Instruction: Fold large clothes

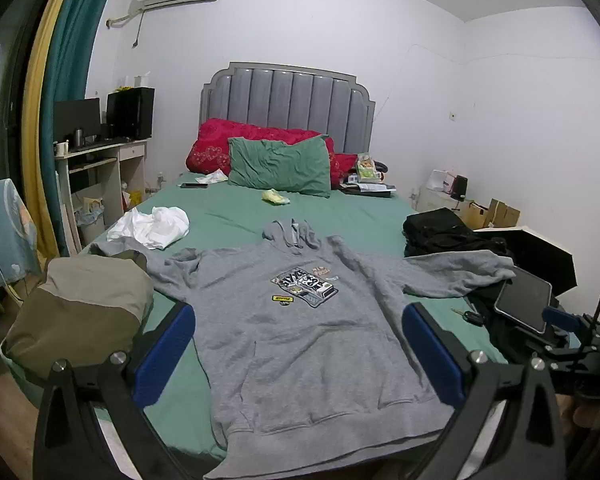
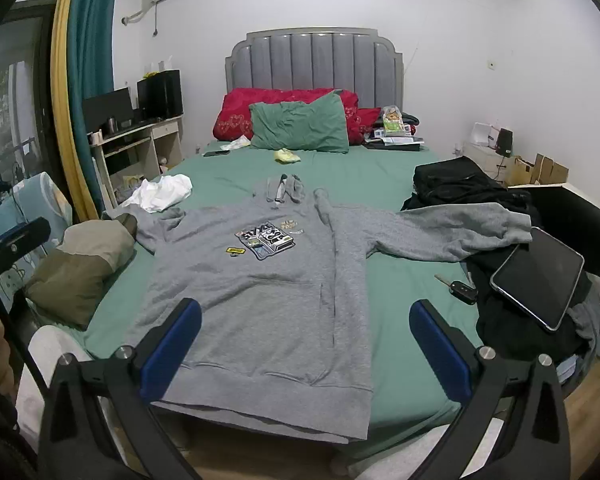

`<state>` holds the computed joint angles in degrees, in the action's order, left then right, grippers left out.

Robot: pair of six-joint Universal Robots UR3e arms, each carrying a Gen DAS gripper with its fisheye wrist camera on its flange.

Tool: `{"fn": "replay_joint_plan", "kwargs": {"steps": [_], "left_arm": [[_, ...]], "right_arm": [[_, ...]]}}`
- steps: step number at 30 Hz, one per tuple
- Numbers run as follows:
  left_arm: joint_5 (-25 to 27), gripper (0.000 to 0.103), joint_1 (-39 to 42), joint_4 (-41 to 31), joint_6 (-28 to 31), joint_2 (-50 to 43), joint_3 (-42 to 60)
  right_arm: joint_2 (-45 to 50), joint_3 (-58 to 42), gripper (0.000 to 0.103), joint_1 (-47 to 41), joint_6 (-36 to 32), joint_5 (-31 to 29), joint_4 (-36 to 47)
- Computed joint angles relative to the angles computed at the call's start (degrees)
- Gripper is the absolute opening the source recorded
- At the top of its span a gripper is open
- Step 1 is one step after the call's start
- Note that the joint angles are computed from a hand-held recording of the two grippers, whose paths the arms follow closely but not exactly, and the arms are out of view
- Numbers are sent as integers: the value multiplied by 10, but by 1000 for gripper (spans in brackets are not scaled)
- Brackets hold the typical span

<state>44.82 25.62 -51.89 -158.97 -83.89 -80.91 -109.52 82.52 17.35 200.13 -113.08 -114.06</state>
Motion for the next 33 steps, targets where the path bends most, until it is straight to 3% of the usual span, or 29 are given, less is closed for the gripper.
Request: {"fn": "replay_joint_plan", "kwargs": {"steps": [33], "left_arm": [[0,103,-4,15,-11,-7,0]], "right_arm": [[7,2,103,8,2,-13,-13]]}}
